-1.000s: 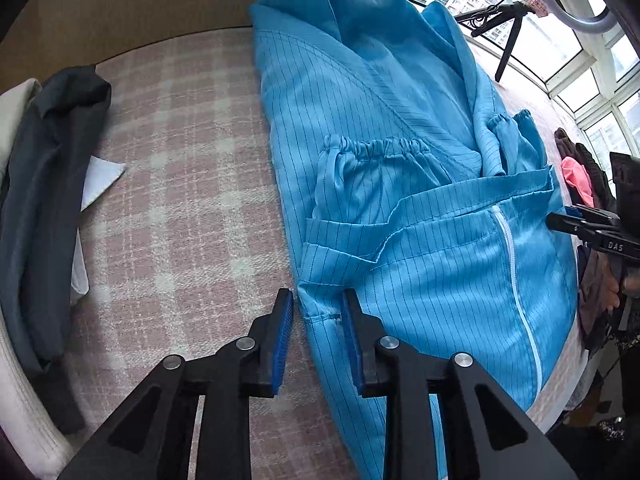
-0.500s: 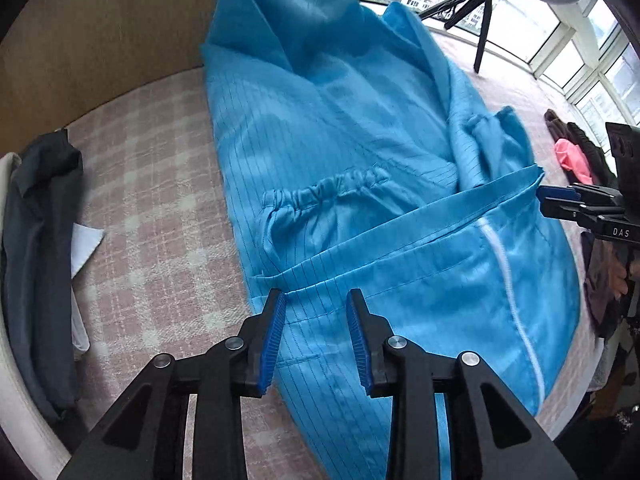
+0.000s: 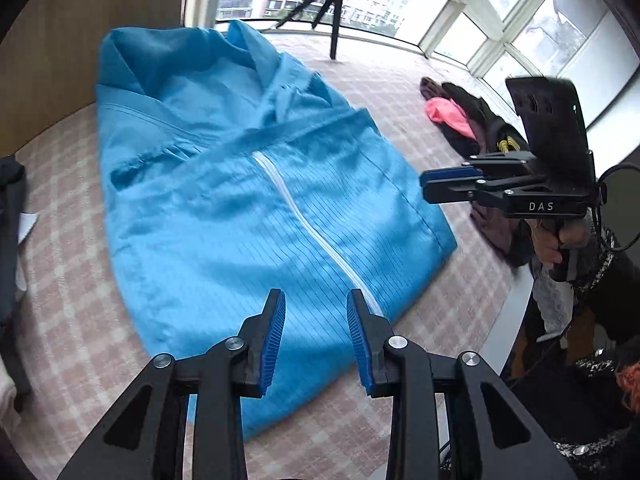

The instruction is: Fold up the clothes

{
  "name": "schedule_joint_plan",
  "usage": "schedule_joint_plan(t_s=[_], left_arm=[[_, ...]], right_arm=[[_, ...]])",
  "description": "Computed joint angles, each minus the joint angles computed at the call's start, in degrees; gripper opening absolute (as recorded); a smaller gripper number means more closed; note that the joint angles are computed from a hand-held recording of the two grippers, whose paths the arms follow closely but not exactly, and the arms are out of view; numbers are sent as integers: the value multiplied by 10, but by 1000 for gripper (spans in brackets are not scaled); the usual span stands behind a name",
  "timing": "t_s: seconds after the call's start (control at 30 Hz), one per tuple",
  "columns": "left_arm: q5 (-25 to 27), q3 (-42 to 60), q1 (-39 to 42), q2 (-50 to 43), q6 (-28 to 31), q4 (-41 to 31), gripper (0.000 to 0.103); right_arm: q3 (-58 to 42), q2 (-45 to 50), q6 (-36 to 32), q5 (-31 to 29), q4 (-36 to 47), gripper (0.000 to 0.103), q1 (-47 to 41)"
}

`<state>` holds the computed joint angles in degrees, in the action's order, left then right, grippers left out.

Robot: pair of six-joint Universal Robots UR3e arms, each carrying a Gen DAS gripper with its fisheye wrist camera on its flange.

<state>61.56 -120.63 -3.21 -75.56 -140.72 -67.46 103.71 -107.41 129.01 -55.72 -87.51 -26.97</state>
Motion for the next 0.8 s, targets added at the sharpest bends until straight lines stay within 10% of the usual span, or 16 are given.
schedule_joint_plan(t_s=[0.17,0.33,0.53,0.8], left_arm=[[60,-105,36,42,-2,44,24],[44,-74,175,139,82,-136,25],[5,128,252,92,108,-228,30],[45,439,120,-190,4,-87,46]], right_arm=[[123,-15,56,-108,-159,22,67],[90,-64,3,-93,-32,18,-40],[-142,-28,-65,-13,167,20,-149],[-496,240,63,-11,51,43,-26]])
